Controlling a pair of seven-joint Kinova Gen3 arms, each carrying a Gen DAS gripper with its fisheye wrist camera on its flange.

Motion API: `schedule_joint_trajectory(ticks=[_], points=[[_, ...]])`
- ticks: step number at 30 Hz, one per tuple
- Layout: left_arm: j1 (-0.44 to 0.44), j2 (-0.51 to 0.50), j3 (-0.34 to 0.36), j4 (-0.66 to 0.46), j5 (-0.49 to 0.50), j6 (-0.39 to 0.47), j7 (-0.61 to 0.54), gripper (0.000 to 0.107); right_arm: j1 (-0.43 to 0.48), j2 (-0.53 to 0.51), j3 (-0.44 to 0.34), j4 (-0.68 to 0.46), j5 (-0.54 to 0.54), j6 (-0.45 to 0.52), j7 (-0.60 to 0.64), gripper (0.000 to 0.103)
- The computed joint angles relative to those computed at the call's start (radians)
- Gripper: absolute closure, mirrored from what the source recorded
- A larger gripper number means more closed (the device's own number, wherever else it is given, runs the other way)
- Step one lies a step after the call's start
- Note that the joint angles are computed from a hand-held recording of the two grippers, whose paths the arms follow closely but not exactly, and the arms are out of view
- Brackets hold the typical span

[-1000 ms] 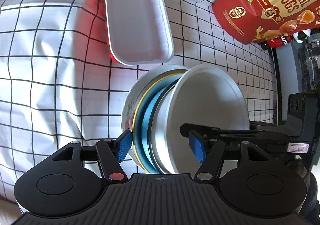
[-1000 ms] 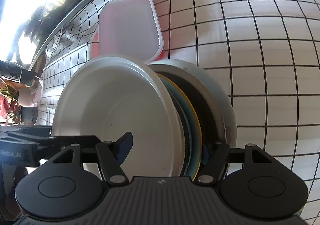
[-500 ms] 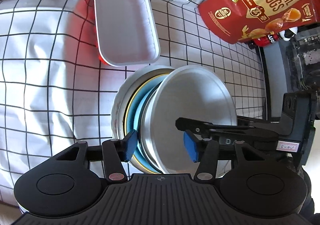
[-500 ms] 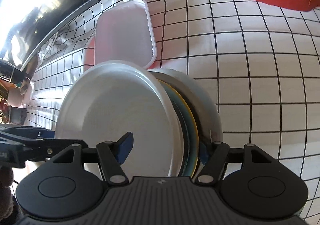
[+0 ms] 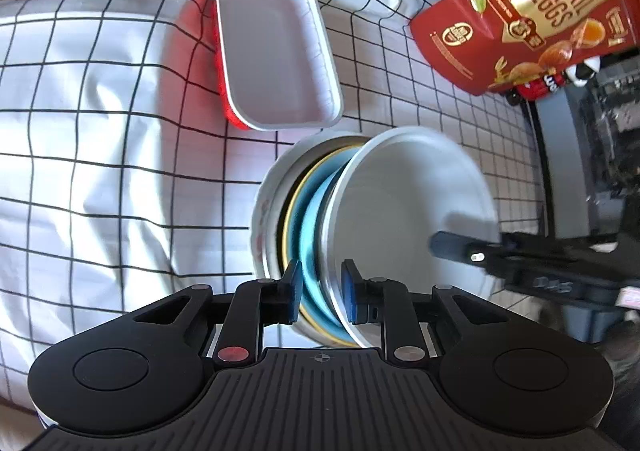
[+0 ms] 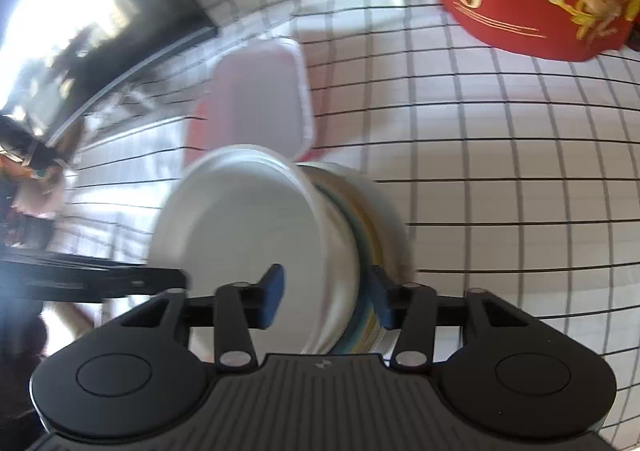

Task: Organize plates and bowls
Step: 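Open both tools to release the bowl stack and lift away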

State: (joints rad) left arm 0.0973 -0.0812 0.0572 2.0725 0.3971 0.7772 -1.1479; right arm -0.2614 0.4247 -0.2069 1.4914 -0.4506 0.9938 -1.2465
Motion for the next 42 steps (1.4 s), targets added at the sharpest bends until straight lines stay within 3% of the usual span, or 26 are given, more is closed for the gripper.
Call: schedule_joint_trajectory(ticks=[5, 12, 23, 29, 42], points=[[0.012, -0.002, 0.014, 0.019, -0.027, -0.027, 0.021, 0.082, -0.003, -0.002, 0.001, 0.001, -0.001, 0.0, -0.003, 0.058], [0.061, -0.012, 0.097, 0.002, -0.246, -0.053, 0.213, 0.082, -0.007, 0.008, 0.004, 0.006, 0.012, 0.021, -0.025, 0.061], [0.107, -0.049, 0.126, 0.013, -0.38, -0.072, 0.322, 0.084, -0.003, -0.01, 0.009, 0.022, 0.014, -0.016, -0.037, 0.061], [0.118, -0.053, 0.12, 0.015, -0.383, -0.084, 0.316, 0.083, -0.007, 0.004, 0.017, 0.018, 0.033, -0.02, -0.066, 0.061], [0.053, -0.068, 0.011, 0.029, -0.155, -0.089, 0.155, 0.082, -0.024, 0.009, 0.022, -0.014, 0.088, -0.016, -0.105, 0.061]])
